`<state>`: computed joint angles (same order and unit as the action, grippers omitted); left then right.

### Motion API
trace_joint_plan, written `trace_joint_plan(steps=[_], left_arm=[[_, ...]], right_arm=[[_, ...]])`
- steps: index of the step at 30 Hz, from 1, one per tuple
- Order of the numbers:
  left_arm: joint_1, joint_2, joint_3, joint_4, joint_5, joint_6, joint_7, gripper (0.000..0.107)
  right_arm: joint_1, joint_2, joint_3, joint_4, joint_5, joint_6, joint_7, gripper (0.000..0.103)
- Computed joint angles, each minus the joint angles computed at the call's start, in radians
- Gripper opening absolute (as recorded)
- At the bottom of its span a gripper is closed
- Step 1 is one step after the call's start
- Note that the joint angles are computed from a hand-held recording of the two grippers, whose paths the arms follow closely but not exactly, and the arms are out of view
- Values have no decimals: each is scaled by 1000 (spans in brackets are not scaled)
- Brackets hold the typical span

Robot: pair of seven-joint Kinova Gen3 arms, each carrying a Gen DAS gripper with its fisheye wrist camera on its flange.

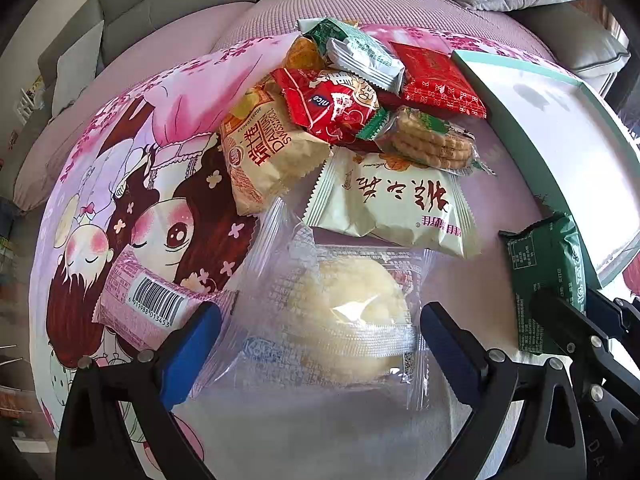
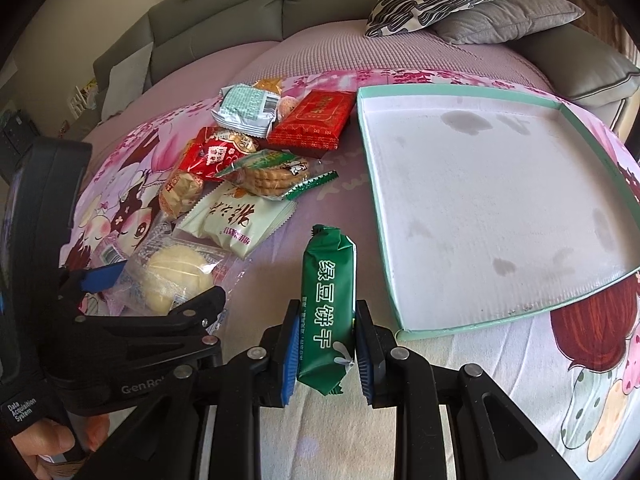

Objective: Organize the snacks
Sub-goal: 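Grasp the clear bun bag with the left tool while the right holds the green packet, then carry both packets over the tray and release them inside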

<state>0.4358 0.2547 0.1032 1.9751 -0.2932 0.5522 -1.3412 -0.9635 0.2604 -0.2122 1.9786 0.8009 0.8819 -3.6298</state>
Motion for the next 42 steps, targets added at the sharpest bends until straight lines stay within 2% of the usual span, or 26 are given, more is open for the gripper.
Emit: trace_joint_plan(steps=[4, 8, 12, 19, 22, 27, 36, 42], left_arm=[[33, 5, -14, -3, -45, 7, 50, 99], [9, -1, 2, -3, -9, 11, 31, 95], [-16, 5, 7, -11, 19, 12, -1, 92], [-32, -15, 16, -6, 55, 4, -54, 75], [-43, -32, 21, 1, 75, -1, -72, 71], [-70, -53, 30, 6, 123, -2, -111, 69], [-150, -147, 42, 57, 262, -73, -214, 68], [-155, -159, 45, 55, 281, -86, -219, 68]], right_arm=[[17, 11, 12, 8, -5, -41, -3, 27], [28, 11, 25, 24, 8, -79, -24, 27], [28, 22, 30, 17, 7, -77, -14, 27], [16, 33, 34, 0, 10, -58, 1, 26], [10, 31, 35, -1, 16, -56, -2, 26], [-4, 22, 31, -6, 38, -35, -17, 26], [-46, -15, -6, -4, 132, 76, -119, 26], [-36, -14, -26, -17, 138, 114, -126, 26]])
